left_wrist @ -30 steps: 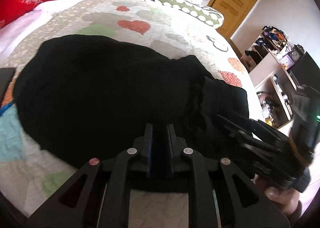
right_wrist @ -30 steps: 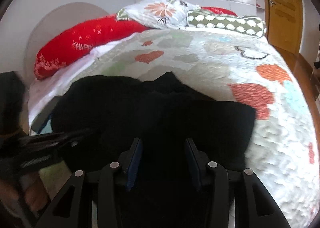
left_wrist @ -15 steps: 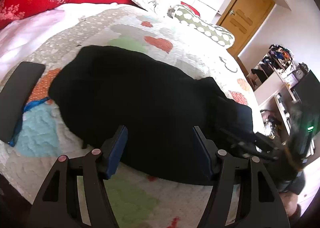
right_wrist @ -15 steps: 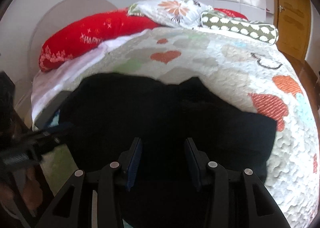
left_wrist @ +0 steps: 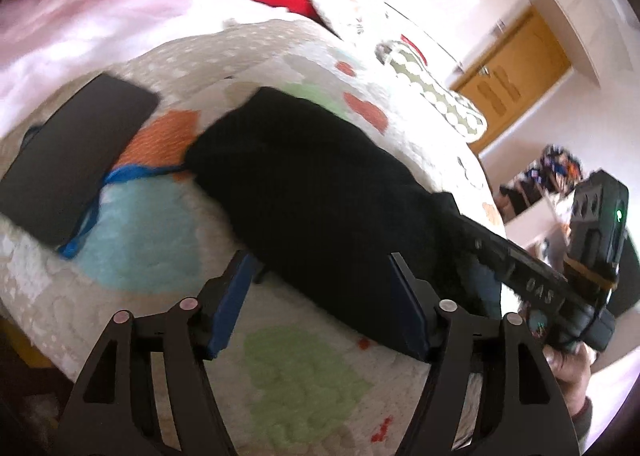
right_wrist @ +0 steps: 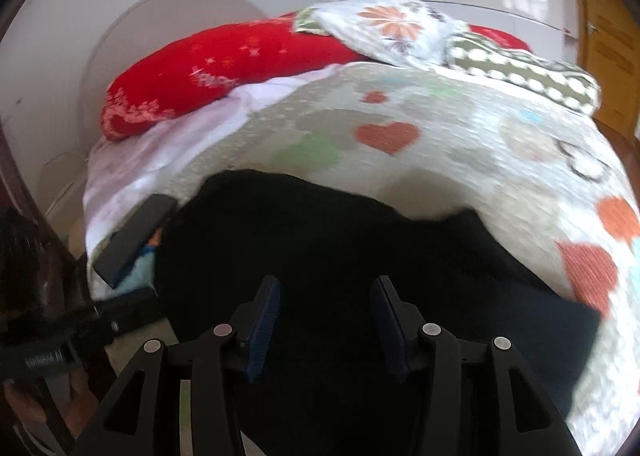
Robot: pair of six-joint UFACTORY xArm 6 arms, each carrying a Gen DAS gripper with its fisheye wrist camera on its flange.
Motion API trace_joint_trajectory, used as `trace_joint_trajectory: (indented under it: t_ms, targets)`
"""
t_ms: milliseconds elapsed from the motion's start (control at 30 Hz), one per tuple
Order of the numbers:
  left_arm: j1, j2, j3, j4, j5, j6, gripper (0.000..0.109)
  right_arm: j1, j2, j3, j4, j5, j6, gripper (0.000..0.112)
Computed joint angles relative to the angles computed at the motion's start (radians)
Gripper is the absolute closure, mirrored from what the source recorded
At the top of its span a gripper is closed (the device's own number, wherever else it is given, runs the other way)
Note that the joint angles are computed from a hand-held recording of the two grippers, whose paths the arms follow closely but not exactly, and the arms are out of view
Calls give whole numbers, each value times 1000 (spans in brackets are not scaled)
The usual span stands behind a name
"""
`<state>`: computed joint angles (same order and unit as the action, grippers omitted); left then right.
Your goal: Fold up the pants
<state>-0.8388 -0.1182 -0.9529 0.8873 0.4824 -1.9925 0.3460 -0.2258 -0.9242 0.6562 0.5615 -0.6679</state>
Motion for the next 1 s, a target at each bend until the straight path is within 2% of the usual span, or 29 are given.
trace_joint_trajectory:
  t_ms: [133, 200, 300, 367, 533, 633, 733, 767, 800, 833, 867, 900, 933, 1000]
  targets:
    - [16, -25, 54, 46, -23, -113, 39, 56, 98, -109, 6, 28, 12, 52]
    - [37, -21, 66, 58, -67, -141, 39, 91, 161, -178, -26, 48, 32, 51]
    - [47, -10, 54, 84, -74, -155, 38, 128, 246, -267, -97, 63, 54, 51]
    - [60, -3, 49, 92, -89, -156, 31, 147, 305, -328, -157, 64, 91, 51]
    - [82, 24, 31, 155, -110, -223, 26, 175, 434, -460, -296, 76, 145, 48]
    - [90, 42, 14, 151, -113, -206, 22, 164, 498, -536, -240, 121, 91, 44]
    - [97, 57, -2, 199, -121, -246, 17, 136, 575, -632, -134, 232, 32, 44]
    - [98, 60, -6, 236, -120, -281, 17, 124, 581, -635, -77, 246, 1, 46]
    - [100, 62, -9, 299, -123, -347, 17, 119, 576, -623, -38, 247, -18, 54]
    - [105, 65, -13, 350, -130, -396, 25, 104, 578, -619, 35, 270, -55, 58]
    - [105, 68, -17, 358, -130, -407, 48, 99, 573, -608, 77, 279, -75, 67]
    - [103, 73, -21, 325, -121, -375, 61, 95, 562, -591, 114, 277, -99, 75]
    - [100, 78, -28, 276, -112, -314, 80, 100, 542, -566, 129, 253, -111, 76]
    - [79, 74, -42, 257, -62, -256, 89, 105, 501, -524, 150, 210, -131, 81]
